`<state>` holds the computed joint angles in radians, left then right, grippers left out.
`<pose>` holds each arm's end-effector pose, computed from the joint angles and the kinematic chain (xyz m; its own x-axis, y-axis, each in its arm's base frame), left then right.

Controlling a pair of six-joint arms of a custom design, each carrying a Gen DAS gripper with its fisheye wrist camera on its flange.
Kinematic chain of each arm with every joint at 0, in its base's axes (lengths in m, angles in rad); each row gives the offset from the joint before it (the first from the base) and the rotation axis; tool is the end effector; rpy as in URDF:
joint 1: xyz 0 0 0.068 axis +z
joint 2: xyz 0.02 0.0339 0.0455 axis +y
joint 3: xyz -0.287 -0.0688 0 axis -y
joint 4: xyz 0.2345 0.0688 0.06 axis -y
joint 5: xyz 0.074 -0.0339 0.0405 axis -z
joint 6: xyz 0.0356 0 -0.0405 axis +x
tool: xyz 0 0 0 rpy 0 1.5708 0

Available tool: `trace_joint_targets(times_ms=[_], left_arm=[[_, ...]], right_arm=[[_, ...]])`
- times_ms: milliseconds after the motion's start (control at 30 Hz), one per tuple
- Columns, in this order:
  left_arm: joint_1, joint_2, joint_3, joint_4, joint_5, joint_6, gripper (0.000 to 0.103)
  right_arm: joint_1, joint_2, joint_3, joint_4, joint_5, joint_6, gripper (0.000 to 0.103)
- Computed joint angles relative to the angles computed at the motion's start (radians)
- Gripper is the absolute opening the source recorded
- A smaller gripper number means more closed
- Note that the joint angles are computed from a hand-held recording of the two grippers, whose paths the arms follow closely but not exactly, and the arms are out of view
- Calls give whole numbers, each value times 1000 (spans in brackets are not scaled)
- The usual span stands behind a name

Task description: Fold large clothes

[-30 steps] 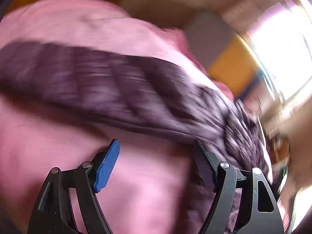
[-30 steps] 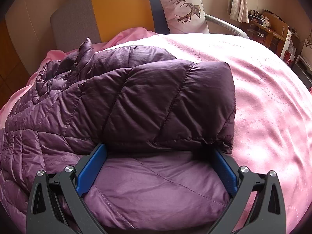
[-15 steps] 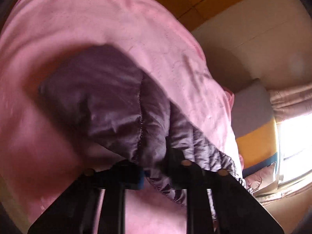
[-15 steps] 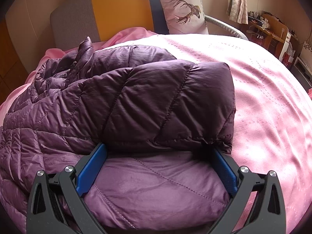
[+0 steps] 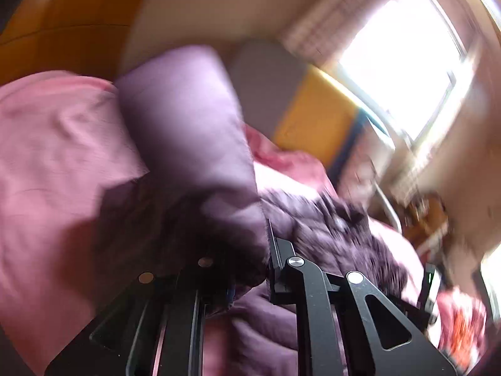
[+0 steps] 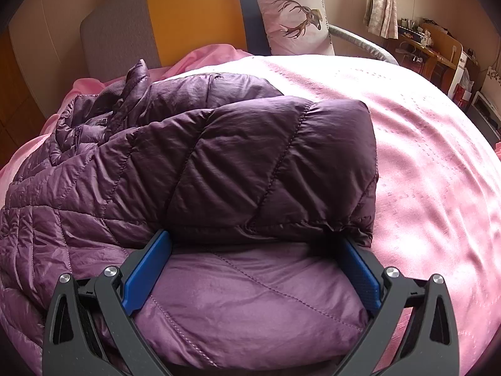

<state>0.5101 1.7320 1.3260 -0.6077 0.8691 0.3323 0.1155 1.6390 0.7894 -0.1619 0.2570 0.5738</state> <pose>0.3244 0.1503 0.2770 -0.6881 -0.1437 -0.7113 0.2768 0.8541 -0.4403 0.2961 0.0252 0.1714 -0.6949 0.4479 -0.5626 0.4760 0.8729 0.1071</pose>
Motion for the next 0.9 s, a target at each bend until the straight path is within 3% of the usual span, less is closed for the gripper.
trace_joint_targets(times_ms=[233, 300, 400, 467, 533, 767, 900], left_arm=[[-242, -48, -181, 87, -171, 44, 15], [-278, -70, -234, 113, -228, 58, 24], [-282, -71, -252, 124, -236, 84, 37], [-271, -75, -254, 116, -217, 103, 60], [-258, -102, -280, 127, -206, 121, 71], [-216, -158, -320, 133, -185, 145, 71], [-148, -185, -344, 100, -134, 172, 71]], right_arm=[[-4, -2, -3, 8, -9, 2, 101], [-4, -3, -4, 10, -11, 2, 101], [-4, -2, -3, 10, -12, 2, 101], [-6, 0, 4, 1, -18, 2, 101], [-15, -10, 21, -26, -32, -5, 101], [45, -134, 65, -24, -148, 23, 101], [134, -73, 167, 32, -366, 55, 101]])
